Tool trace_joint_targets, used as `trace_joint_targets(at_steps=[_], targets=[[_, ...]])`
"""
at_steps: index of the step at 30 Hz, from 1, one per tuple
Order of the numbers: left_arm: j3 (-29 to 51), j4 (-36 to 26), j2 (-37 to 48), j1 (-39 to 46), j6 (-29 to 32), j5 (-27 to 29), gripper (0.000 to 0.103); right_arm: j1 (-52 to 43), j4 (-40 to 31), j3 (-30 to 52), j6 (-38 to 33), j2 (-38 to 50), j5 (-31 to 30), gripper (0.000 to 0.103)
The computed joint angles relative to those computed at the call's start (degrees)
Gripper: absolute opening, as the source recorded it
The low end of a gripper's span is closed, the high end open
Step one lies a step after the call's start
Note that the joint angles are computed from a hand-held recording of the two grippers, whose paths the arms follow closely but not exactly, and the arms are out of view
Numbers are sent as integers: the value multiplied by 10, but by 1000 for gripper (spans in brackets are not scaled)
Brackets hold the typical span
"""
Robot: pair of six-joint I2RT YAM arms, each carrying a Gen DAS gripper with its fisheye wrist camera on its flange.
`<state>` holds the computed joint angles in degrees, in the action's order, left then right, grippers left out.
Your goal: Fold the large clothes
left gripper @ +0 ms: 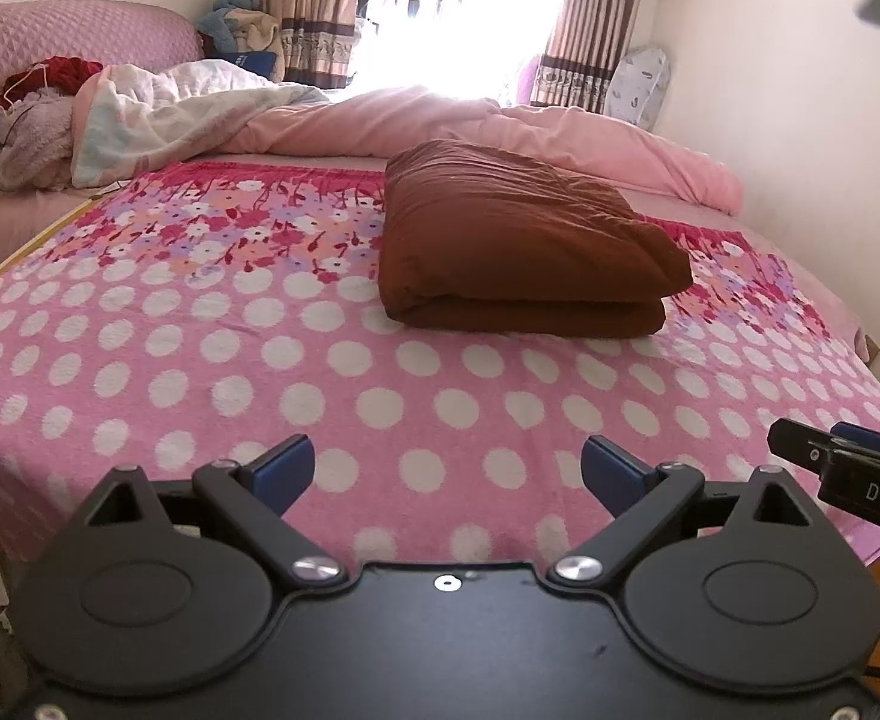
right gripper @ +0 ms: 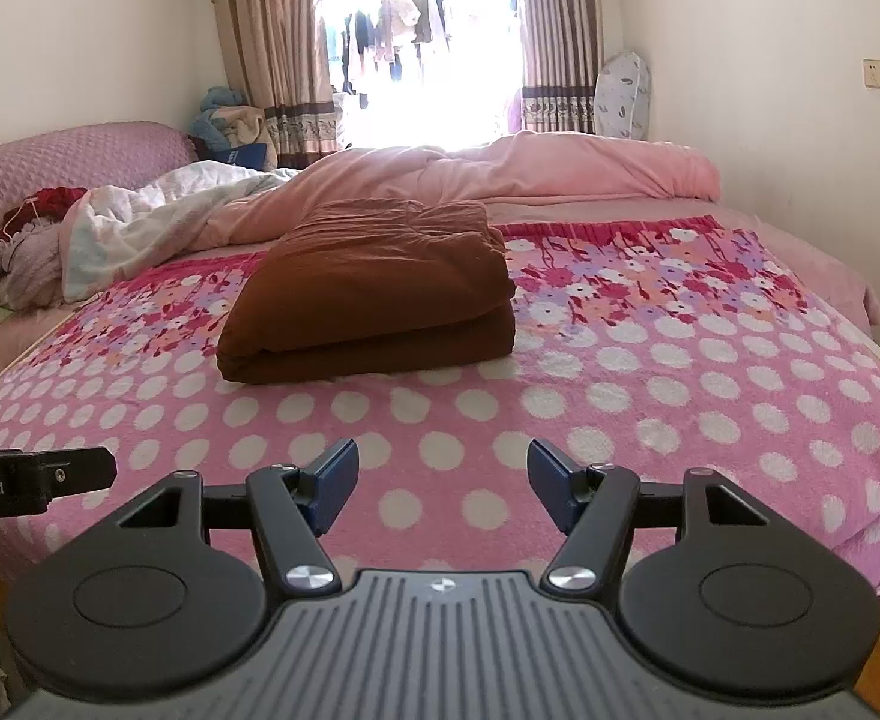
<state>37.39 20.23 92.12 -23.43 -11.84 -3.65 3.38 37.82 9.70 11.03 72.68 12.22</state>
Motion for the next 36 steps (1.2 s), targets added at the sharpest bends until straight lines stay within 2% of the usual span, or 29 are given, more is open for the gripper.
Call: trace_joint_targets(at_steps=[36], targets=[[0,-10,-6,-12,6,-16,98,-3,-1,-3,-1,-3,-2,76]])
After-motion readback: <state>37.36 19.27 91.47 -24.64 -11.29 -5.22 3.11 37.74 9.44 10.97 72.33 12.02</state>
